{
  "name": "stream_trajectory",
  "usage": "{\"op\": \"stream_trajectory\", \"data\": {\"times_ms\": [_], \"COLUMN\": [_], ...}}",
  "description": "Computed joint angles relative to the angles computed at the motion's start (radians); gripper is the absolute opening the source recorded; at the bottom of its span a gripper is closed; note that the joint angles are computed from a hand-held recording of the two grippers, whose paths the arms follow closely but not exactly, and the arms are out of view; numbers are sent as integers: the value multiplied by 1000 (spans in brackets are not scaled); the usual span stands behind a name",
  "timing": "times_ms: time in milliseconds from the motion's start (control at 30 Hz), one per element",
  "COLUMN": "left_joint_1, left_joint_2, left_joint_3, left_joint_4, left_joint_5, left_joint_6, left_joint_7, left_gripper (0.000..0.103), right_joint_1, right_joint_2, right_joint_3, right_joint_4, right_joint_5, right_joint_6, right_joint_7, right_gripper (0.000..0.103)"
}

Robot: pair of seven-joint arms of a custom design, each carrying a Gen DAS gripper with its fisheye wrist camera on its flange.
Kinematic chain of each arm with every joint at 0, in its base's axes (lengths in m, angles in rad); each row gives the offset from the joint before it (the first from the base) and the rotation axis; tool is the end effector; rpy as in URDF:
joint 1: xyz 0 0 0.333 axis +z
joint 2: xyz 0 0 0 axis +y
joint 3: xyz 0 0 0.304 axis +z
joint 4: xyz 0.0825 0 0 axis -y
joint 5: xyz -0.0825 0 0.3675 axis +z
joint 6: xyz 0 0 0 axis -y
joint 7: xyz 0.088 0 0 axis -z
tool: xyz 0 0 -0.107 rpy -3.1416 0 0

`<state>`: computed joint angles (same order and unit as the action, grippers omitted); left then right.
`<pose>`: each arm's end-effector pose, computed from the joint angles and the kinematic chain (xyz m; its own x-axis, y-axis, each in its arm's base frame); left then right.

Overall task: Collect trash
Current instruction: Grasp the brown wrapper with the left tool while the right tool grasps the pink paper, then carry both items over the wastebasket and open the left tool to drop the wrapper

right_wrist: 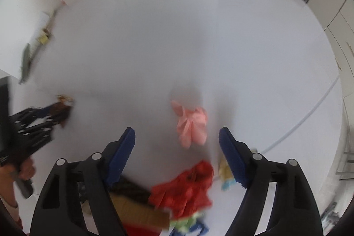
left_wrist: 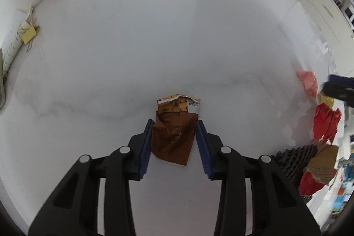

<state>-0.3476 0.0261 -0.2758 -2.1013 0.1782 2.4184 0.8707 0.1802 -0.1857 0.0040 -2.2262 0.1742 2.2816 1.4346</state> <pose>0.4564 -0.3262 0.4340 -0.0494 -0.9963 0.0697 -0.9518 0.0258 -0.3057 0.4919 0.0959 0.4717 0.2341 -0.9646 -0.1212 -0.9479 -0.1988 -0.2488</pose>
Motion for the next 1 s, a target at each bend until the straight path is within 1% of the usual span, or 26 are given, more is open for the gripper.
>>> {"op": "stream_trajectory", "data": {"times_ms": [67, 100, 133, 167, 200, 233, 267, 300, 333, 400, 467, 600, 700, 767, 800, 833, 867, 900, 933, 1000], "left_joint_1": [1, 1, 1, 1, 0, 0, 1, 2, 6, 10, 6, -4, -11, -19, -23, -29, -40, -48, -56, -86], "left_joint_2": [-5, -6, -7, -10, -16, -20, -24, -29, -27, -35, -33, -65, -108, -146, -147, -157, -177, -187, -194, -216], "left_joint_3": [1, 1, 1, 1, -1, -1, -1, 0, 2, 4, -3, -15, -19, -27, -34, -41, -48, -54, -62, -92], "left_joint_4": [-5, -6, -6, -9, -15, -19, -23, -30, -27, -33, -14, -23, -45, -67, -57, -52, -51, -46, -40, -19], "left_joint_5": [-1, 3, 7, 13, 17, 20, 19, 16, 14, -10, -7, 7, -22, -42, -38, -37, -46, -51, -49, -45], "left_joint_6": [0, -3, -3, -3, -1, 0, 1, 5, 7, 8, -14, 0, 18, 28, 25, 19, 14, 10, 7, -12], "left_joint_7": [-13, -17, -19, -23, -32, -38, -40, -40, -36, -13, -12, -17, -3, 8, 7, 8, 24, 36, 38, 43], "left_gripper": [37, 37, 37, 37, 36, 36, 35, 35, 28, 28, 28, 28, 28, 28, 28, 28, 28, 28, 28, 28], "right_joint_1": [-2, -5, -5, -5, -5, -4, -4, -3, -3, -3, -4, -6, -10, -17, -6, -29, -36, -42, -56, -84], "right_joint_2": [40, 65, 76, 84, 78, 79, 78, 75, 71, 56, 25, -72, -196, -298, -325, -388, -450, -484, -548, -647], "right_joint_3": [6, 11, 12, 12, 12, 11, 10, 9, 8, 7, 5, -8, -25, -46, -71, -71, -87, -100, -115, -133], "right_joint_4": [23, 39, 45, 50, 40, 42, 44, 43, 41, 34, 18, -30, -95, -144, -156, -186, -217, -235, -265, -307], "right_joint_5": [-30, -55, -64, -65, -67, -63, -56, -51, -42, -37, -25, 9, 34, 55, 50, 69, 79, 85, 89, 87], "right_joint_6": [-16, -31, -39, -45, -27, -29, -32, -29, -27, -24, -14, -6, -9, -18, -18, -36, -53, -63, -90, -139], "right_joint_7": [13, 34, 45, 51, 54, 51, 48, 46, 43, 42, 42, 32, 29, 22, 23, 10, 3, -5, -9, -7], "right_gripper": [68, 61, 58, 52, 44, 36, 32, 32, 31, 31, 31, 31, 31, 31, 31, 31, 31, 31, 31, 31]}}
